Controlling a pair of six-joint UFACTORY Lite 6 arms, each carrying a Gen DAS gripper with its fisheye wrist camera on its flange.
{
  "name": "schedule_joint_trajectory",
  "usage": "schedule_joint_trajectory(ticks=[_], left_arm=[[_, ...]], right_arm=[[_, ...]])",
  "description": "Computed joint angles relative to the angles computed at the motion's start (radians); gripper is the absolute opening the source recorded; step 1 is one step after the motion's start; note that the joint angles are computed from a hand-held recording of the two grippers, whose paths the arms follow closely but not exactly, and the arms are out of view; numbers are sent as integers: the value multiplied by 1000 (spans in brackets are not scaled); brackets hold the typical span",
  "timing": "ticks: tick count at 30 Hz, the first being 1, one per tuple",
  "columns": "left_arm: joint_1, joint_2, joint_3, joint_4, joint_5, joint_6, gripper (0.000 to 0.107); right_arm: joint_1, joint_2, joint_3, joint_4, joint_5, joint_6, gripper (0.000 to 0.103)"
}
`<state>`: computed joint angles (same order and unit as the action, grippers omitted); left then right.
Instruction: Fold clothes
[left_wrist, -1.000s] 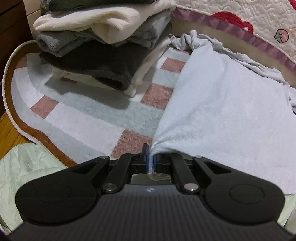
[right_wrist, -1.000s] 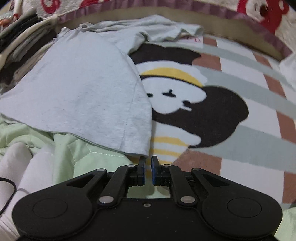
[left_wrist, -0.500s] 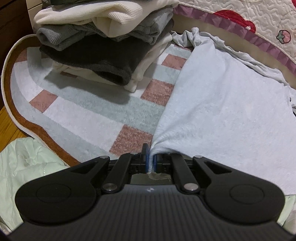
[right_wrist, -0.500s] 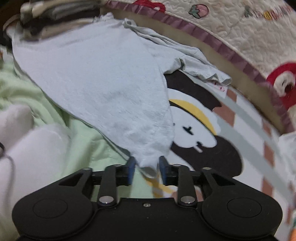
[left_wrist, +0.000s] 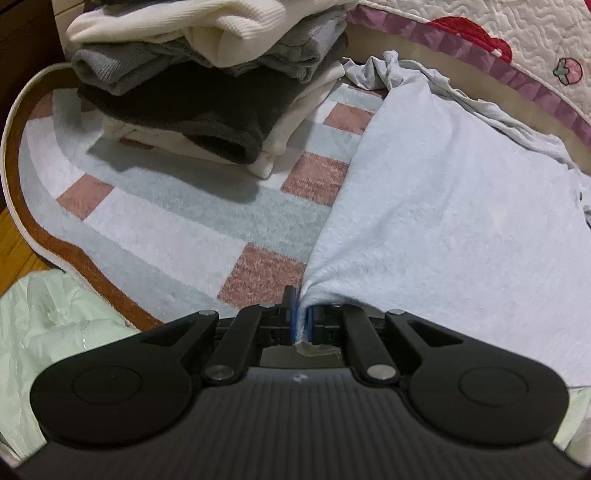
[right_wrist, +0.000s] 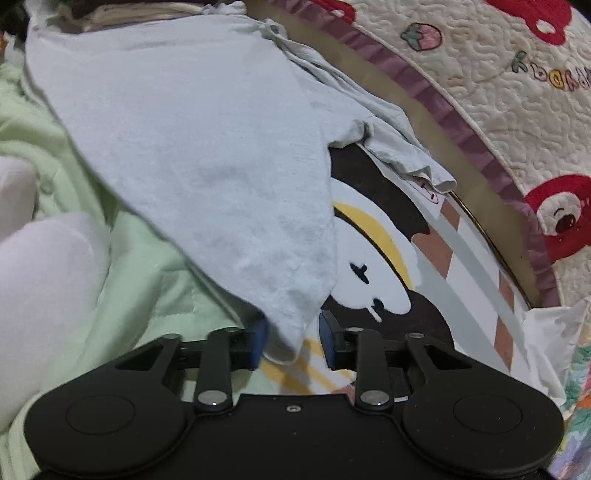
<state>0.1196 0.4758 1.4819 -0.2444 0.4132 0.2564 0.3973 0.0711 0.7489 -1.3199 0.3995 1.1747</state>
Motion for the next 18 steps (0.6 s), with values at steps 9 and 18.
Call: schedule_joint_trajectory(ticks=[9, 18], left_arm=[[-6, -5, -6, 26, -10, -13, 5], [-10, -19, -25, -279, 64, 336, 14]], right_arm=[[30, 94, 10, -236, -2, 240, 17], [-197, -147, -23, -245, -90, 627, 2]])
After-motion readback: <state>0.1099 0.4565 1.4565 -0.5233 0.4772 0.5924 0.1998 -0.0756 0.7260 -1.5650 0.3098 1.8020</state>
